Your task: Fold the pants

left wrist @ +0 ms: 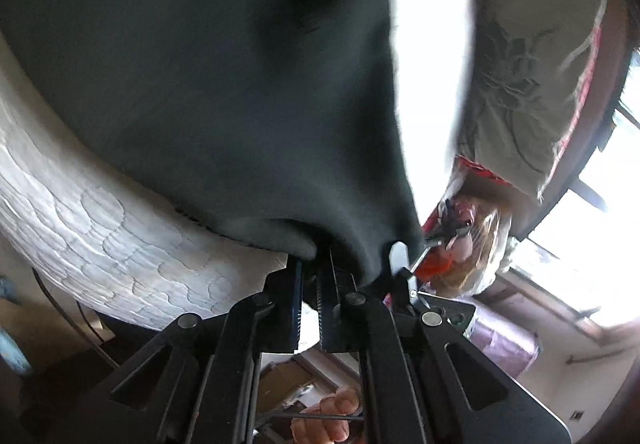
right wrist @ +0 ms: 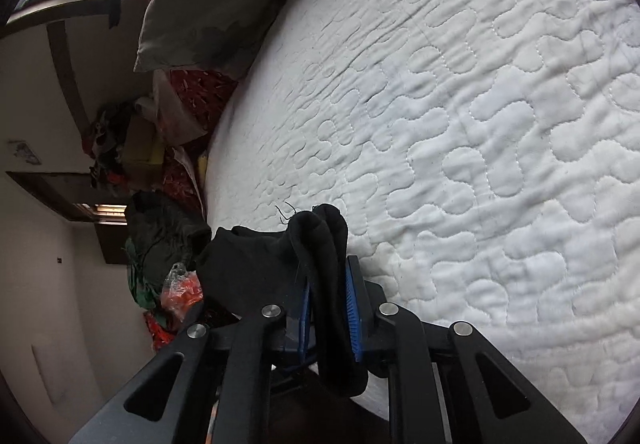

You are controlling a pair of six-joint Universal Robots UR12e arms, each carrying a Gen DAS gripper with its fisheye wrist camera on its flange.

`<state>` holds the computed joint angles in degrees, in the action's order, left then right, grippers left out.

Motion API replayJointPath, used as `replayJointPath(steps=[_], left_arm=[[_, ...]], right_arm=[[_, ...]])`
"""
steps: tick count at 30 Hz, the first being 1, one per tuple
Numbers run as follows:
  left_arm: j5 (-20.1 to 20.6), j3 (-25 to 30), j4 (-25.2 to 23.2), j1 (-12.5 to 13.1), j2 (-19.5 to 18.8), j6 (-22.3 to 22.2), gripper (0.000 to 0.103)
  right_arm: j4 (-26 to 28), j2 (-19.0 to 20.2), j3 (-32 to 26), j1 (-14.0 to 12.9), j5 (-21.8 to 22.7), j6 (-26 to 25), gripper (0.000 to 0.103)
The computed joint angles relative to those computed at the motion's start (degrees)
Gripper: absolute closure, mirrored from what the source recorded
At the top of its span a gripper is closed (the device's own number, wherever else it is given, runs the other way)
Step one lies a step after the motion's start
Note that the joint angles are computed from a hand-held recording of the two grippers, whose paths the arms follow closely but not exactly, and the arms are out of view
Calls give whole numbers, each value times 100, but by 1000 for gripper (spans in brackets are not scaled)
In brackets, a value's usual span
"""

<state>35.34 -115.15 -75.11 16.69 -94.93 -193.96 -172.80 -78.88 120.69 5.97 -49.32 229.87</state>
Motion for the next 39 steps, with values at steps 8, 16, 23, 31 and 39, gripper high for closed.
replayJointPath(steps=[8,16,23,31,39], left_arm=[[-367,35,-597,212,10,545,99],[-673,-5,-856,476,78,725,99],[-961,-54,-755,856,113,608,99],[-1234,-114,-202,1325,-13,50,99],[-946,-253,786,1577,-160,-861,99]], right_arm=[[-95,-8,-215,208,-186,431,88],[143,-58,-440,386,-335,465,88],[131,214,-930,684,-307,551,87],[199,835,-1777,1127,-207,656,86],[862,1469,-2585,1527,-325,456,82]])
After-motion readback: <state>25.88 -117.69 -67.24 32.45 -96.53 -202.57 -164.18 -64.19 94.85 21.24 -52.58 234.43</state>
